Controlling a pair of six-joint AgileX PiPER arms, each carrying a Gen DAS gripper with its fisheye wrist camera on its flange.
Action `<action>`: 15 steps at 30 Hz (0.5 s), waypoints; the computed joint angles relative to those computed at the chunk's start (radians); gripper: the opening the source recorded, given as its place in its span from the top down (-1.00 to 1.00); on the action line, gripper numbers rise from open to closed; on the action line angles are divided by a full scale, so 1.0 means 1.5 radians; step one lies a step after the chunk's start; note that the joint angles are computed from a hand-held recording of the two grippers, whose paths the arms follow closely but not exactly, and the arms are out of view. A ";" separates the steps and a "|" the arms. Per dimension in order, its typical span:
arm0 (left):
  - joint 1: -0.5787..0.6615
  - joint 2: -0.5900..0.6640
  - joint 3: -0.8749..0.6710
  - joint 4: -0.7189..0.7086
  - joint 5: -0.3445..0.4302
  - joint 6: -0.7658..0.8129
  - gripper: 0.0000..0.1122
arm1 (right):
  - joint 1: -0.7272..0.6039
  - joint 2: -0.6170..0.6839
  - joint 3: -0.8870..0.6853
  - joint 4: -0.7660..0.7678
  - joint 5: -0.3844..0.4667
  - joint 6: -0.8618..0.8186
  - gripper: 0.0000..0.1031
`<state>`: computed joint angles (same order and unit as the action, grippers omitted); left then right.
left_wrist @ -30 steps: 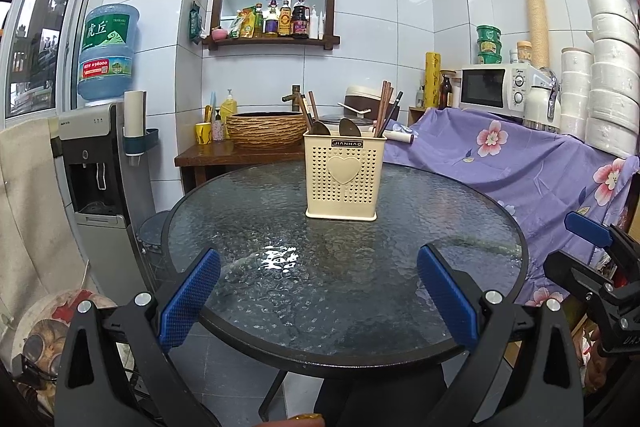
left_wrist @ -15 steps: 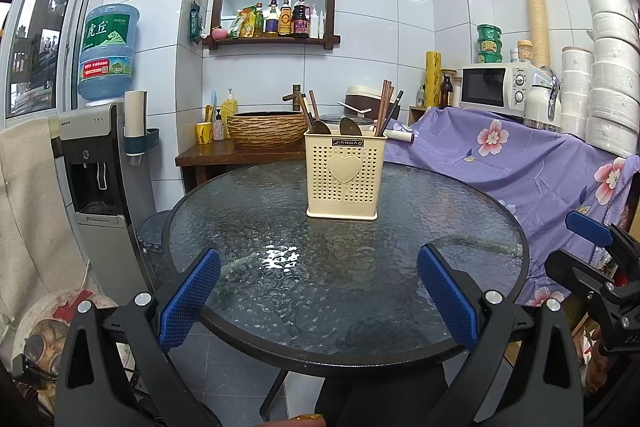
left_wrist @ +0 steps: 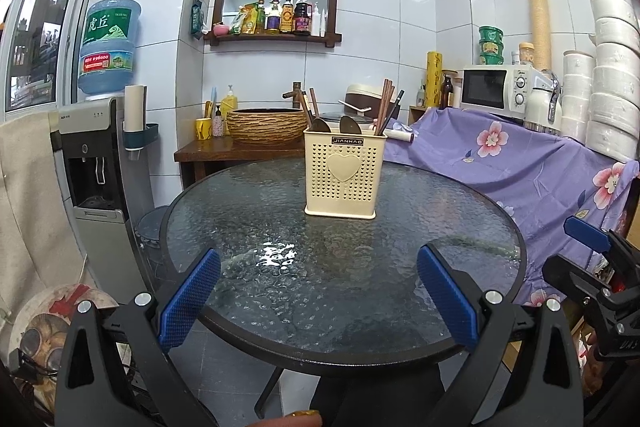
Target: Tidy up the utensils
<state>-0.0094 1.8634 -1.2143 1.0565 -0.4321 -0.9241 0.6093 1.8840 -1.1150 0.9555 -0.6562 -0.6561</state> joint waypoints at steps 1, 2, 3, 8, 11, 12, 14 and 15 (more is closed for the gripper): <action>0.000 0.000 0.000 -0.004 0.001 0.004 -0.73 | 0.000 0.000 0.000 -0.001 0.001 0.001 -0.89; -0.001 0.000 0.000 -0.005 0.001 0.005 -0.73 | 0.000 0.000 0.000 -0.001 0.001 0.001 -0.89; 0.000 0.000 0.000 -0.005 0.000 0.007 -0.73 | 0.000 0.000 0.000 -0.001 -0.001 0.001 -0.89; -0.005 -0.001 0.004 -0.021 0.003 0.024 -0.73 | 0.001 0.000 0.000 0.001 0.001 -0.002 -0.89; -0.005 -0.001 0.004 -0.023 0.003 0.025 -0.73 | 0.001 0.001 -0.001 0.002 0.001 -0.002 -0.89; -0.005 -0.001 0.004 -0.023 0.004 0.026 -0.73 | 0.000 0.001 -0.002 0.002 0.001 -0.002 -0.89; -0.005 -0.001 0.004 -0.023 0.004 0.024 -0.73 | 0.000 0.001 -0.002 0.002 0.001 -0.002 -0.89; -0.006 -0.001 0.003 -0.024 0.005 0.024 -0.73 | 0.001 0.001 -0.001 0.003 0.000 -0.002 -0.89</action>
<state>-0.0179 1.8624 -1.2091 1.0210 -0.4251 -0.8877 0.6109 1.8858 -1.1173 0.9593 -0.6564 -0.6590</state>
